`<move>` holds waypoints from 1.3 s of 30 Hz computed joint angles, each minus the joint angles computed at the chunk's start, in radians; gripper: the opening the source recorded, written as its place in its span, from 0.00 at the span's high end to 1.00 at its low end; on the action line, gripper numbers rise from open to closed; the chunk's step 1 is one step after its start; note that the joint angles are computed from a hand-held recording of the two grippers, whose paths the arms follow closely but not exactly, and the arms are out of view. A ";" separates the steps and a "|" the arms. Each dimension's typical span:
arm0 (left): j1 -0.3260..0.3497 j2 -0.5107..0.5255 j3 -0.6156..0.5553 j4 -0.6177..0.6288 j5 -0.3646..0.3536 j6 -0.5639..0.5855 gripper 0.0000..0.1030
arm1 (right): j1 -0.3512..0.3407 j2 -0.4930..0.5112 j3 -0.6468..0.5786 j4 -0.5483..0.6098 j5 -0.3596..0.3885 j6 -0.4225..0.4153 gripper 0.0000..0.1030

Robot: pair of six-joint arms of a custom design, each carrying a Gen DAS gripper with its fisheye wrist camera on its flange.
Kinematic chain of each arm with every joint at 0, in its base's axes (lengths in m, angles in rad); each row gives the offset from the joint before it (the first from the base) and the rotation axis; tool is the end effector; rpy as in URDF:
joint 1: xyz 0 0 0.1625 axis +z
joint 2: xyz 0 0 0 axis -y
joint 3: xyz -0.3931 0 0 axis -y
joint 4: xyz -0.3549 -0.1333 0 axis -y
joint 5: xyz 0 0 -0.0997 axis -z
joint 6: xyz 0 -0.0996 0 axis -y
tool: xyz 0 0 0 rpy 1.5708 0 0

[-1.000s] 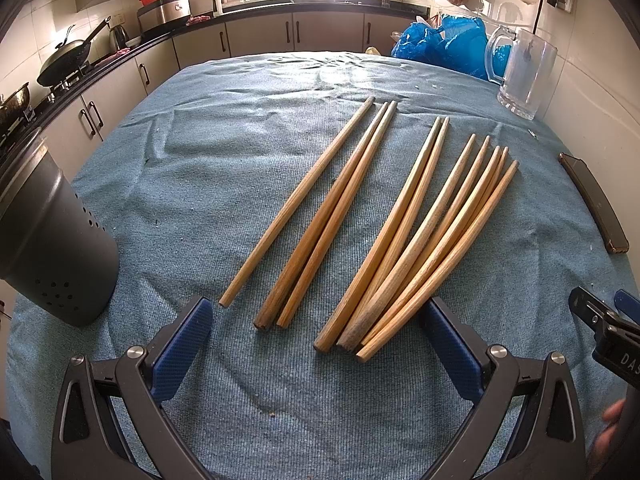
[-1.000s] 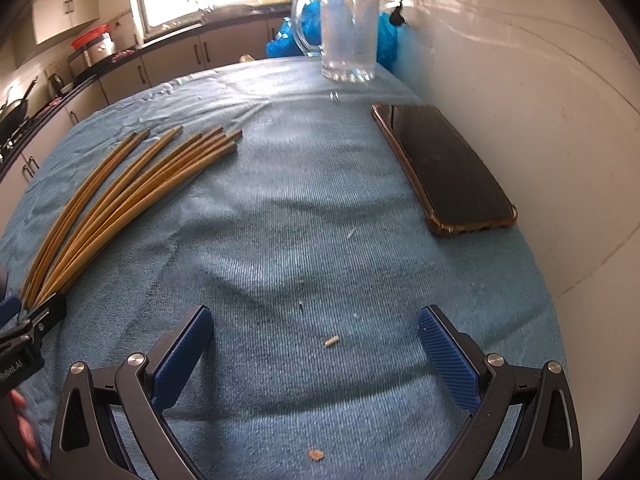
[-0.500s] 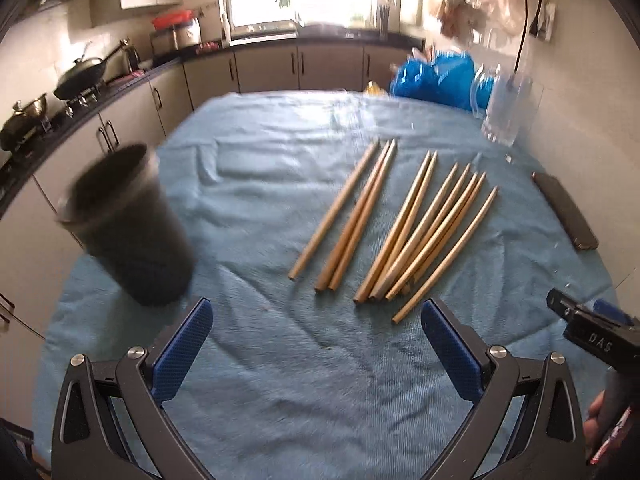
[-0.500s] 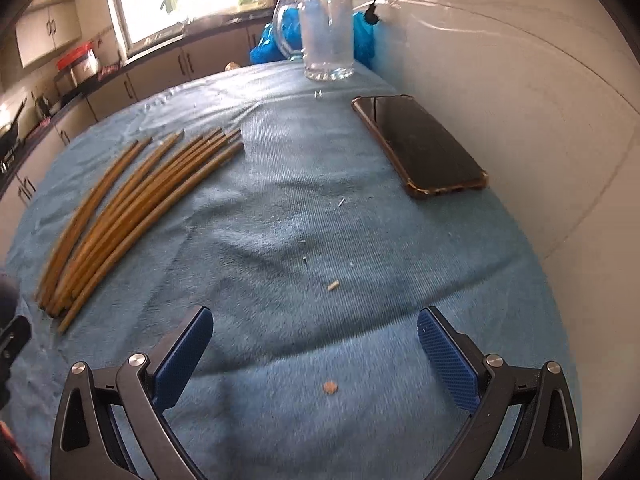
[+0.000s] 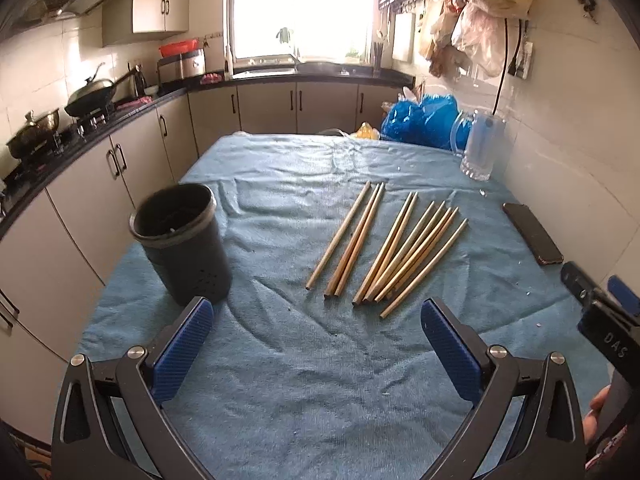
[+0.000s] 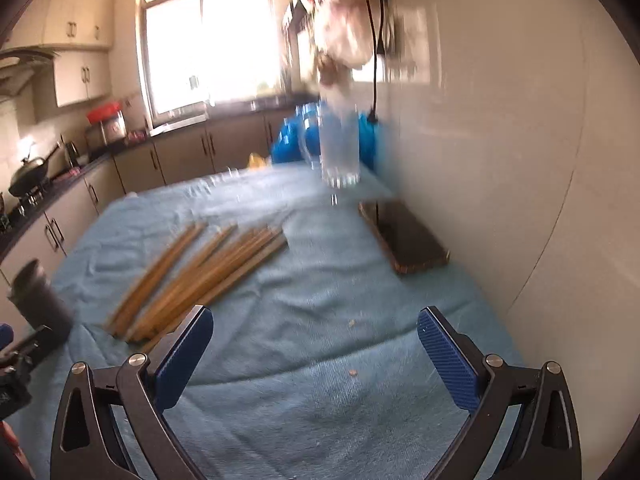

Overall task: Organize utensils
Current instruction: 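Move both tools toward the row of wooden chopsticks on the cloth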

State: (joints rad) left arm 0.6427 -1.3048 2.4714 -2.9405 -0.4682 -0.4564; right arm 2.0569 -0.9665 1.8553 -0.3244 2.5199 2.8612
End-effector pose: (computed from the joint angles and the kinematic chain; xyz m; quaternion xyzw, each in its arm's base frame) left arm -0.1467 -0.3874 0.1916 0.1464 0.8364 -0.3991 0.3460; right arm 0.2531 -0.3670 0.0952 0.0870 -0.8051 0.4678 0.3541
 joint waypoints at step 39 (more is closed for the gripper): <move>-0.332 -0.418 0.182 0.611 0.305 -0.478 0.00 | 0.199 -0.100 0.212 -0.523 0.100 -0.319 0.00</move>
State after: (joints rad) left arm 0.3107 -1.7230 2.6534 -2.3298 -0.1632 -0.9348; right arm 2.2561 -1.0666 2.0673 -0.8470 2.6194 2.5423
